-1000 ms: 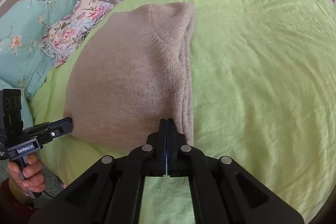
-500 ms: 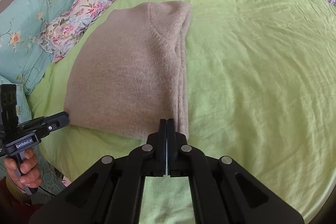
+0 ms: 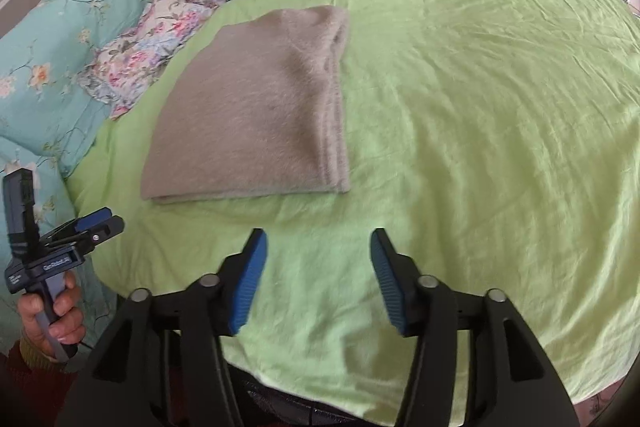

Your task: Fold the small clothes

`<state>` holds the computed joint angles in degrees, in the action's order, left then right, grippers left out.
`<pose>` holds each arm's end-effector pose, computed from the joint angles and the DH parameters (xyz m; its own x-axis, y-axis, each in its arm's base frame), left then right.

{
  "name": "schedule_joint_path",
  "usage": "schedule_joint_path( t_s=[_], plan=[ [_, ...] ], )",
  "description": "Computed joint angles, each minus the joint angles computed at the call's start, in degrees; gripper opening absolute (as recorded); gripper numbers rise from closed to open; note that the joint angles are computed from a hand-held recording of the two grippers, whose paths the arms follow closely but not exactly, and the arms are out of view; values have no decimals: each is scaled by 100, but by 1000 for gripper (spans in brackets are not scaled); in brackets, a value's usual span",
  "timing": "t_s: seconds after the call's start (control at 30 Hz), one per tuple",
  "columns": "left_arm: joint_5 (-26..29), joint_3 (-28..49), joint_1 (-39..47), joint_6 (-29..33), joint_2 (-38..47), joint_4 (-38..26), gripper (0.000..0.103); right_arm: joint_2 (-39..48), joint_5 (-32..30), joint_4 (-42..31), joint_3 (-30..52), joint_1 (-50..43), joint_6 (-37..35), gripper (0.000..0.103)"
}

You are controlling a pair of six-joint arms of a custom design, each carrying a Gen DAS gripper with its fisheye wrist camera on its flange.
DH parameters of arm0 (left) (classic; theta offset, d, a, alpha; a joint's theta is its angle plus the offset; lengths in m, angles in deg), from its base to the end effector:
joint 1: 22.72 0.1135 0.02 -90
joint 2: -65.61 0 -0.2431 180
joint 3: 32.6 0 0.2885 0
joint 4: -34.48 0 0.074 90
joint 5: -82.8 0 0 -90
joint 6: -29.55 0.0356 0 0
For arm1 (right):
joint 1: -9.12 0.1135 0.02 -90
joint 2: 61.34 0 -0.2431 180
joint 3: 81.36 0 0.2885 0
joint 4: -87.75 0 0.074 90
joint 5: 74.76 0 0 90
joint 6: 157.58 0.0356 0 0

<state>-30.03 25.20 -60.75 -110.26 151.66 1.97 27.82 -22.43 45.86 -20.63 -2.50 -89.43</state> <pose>0.2524 -0.1798 0.1263 -0.7633 -0.2969 -0.5738 -0.2550 0.9545 -0.1547 0.3027 -0.0400 0.1230 -0.8403 -0.1280 -0.5267 -0.3824 0.8287 0.4087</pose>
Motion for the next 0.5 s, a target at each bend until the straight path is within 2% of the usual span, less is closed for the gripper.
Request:
schedule_joint_path(
  t_s=[0.07,0.17,0.3,0.5],
  plan=[
    [-130,-5,-68,-78,-41,-158,84,-149,-14,-130,-42,32,-83,69],
    [-314,38,-198,-161,-108,-444,84,-487,-115,-369,-77,51,-292,77],
    [-841,339,-493,-208,-233,-1155,85,-984,-358,-720,-6,40,-481,87],
    [-1429,699,-749,-172,-585,-1747,102,-1390,-536,-773,89,64,-449,91]
  ],
)
